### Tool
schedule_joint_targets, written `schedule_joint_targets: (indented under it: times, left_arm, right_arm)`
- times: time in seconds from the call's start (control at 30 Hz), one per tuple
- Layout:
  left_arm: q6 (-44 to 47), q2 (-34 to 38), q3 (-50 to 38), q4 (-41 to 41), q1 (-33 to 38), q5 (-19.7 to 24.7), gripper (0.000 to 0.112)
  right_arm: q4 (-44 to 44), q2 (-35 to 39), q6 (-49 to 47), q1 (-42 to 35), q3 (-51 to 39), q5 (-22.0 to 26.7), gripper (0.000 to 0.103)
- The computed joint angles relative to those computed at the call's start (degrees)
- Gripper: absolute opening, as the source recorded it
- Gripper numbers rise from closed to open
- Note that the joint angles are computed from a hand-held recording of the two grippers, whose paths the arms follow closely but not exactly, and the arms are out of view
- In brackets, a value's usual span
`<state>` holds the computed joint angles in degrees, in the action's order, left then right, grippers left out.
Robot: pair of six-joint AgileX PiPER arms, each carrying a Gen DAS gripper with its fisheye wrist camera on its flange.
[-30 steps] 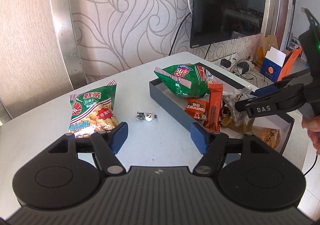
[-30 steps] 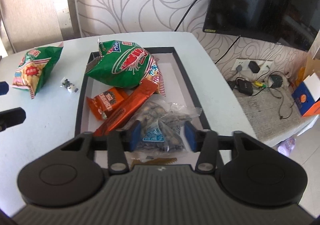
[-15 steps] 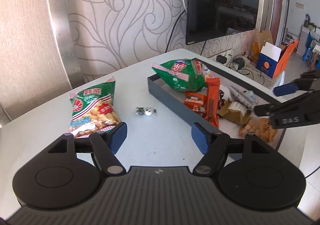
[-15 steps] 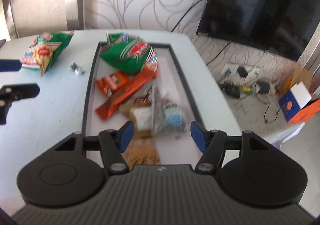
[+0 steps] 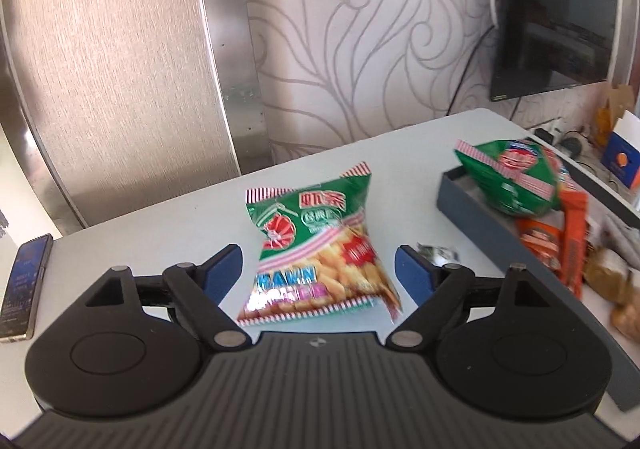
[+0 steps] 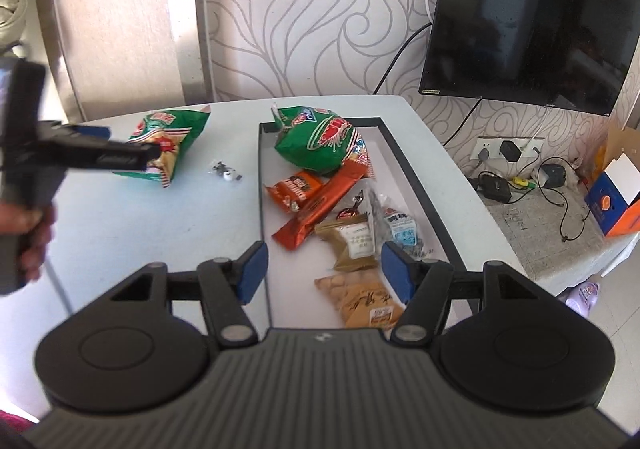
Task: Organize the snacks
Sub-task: 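Grasp the green prawn-cracker bag with the left gripper and lift it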
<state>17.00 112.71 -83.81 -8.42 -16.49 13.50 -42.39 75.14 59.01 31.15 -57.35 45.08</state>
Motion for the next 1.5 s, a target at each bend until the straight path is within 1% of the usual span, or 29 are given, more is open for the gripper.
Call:
schedule_joint_targets:
  times: [0.07, 0.2, 0.23, 0.27, 0.33, 0.4, 0.47, 0.57, 0.63, 0.67, 0.73, 0.77, 0.83, 0.9, 1.0, 1.13, 1.2, 1.27, 1.3, 1.33, 1.4, 1.5]
  left_arm:
    - [-2.4, 2.4, -3.2, 2.0, -0.1, 1.3, 0.087]
    - [-4.5, 5.9, -7.3, 3.5, -0.7, 3.4, 0.087]
    - [-6.8, 6.4, -7.6, 5.8, -1.2, 3.0, 0.088]
    - [-6.9, 7.0, -8.0, 6.2, -1.4, 2.6, 0.089]
    - [-4.6, 8.0, -8.9, 4.4, -1.5, 2.1, 0.089]
    - [-4.9, 8.8, -9.9, 5.0, -1.8, 2.4, 0.089]
    - [-4.0, 9.8, -11.4, 3.8, -1.8, 3.1, 0.089]
    - [-6.5, 10.9, -13.0, 6.7, -2.0, 3.4, 0.089]
    - [-4.2, 12.2, -15.4, 4.7, -1.7, 4.6, 0.089]
    - [-4.0, 12.9, -16.7, 4.9, -1.6, 5.3, 0.091]
    - [-2.1, 14.2, -18.9, 4.3, -1.5, 6.1, 0.092]
    - [1.3, 14.7, -19.6, 1.6, -1.2, 6.3, 0.09]
    - [9.3, 15.0, -20.0, -5.4, -0.4, 6.7, 0.082]
    - [15.6, 14.7, -19.1, -11.7, 0.4, 6.6, 0.077]
    - [22.9, 13.3, -16.2, -19.3, 1.4, 5.8, 0.072]
    - [26.2, 10.1, -11.0, -23.1, 2.4, 4.5, 0.071]
    - [29.5, 7.9, -7.2, -26.5, 3.2, 3.6, 0.071]
    - [32.1, 5.4, -3.2, -29.2, 4.0, 2.8, 0.071]
    - [33.7, 3.9, -1.2, -30.8, 4.5, 2.8, 0.071]
    - [35.1, 2.6, 0.6, -32.4, 5.1, 2.9, 0.071]
    - [37.1, 0.0, 4.3, -34.5, 6.1, 2.9, 0.071]
    - [37.9, -3.7, 9.4, -36.6, 7.6, 2.6, 0.071]
  right_arm:
    - [-0.3, -0.7, 0.4, 1.1, 0.2, 1.3, 0.065]
    - [-0.8, -2.1, 1.9, 2.5, 0.9, 3.9, 0.065]
    - [-0.8, -2.4, 2.2, 2.7, 1.0, 4.5, 0.065]
    - [-1.1, -2.8, 2.6, 2.9, 1.3, 5.1, 0.065]
    - [-1.2, -3.1, 3.0, 3.3, 1.5, 6.0, 0.065]
    - [-1.1, -3.4, 3.2, 3.6, 1.8, 6.7, 0.065]
    - [-0.9, -3.3, 3.2, 3.9, 1.7, 6.9, 0.065]
    - [-0.6, -2.9, 2.9, 4.2, 1.5, 6.8, 0.065]
    - [-0.5, -2.6, 2.5, 4.5, 1.1, 6.8, 0.065]
    - [-0.3, -2.2, 2.1, 4.5, 0.8, 6.6, 0.065]
    - [0.1, -1.7, 1.2, 4.4, 0.2, 6.2, 0.065]
    - [0.2, -1.4, 0.7, 4.3, -0.1, 5.9, 0.065]
    - [0.5, -0.8, -0.3, 4.2, -0.8, 5.1, 0.065]
    - [0.7, -0.1, -1.4, 3.8, -1.6, 4.1, 0.065]
    - [1.4, 1.2, -3.6, 3.0, -2.9, 2.1, 0.065]
    - [4.1, 4.5, -9.7, 0.9, -5.8, -2.6, 0.064]
    - [5.8, 7.0, -14.0, 0.0, -7.8, -5.3, 0.063]
    - [8.7, 10.2, -19.5, -1.1, -10.4, -7.7, 0.054]
    - [10.7, 12.0, -22.8, -1.7, -12.0, -8.7, 0.047]
    - [12.9, 14.0, -26.2, -2.4, -13.8, -9.7, 0.043]
    - [16.8, 17.8, -32.5, -3.5, -17.3, -11.1, 0.037]
    - [21.8, 24.0, -40.6, -5.0, -23.2, -11.5, 0.037]
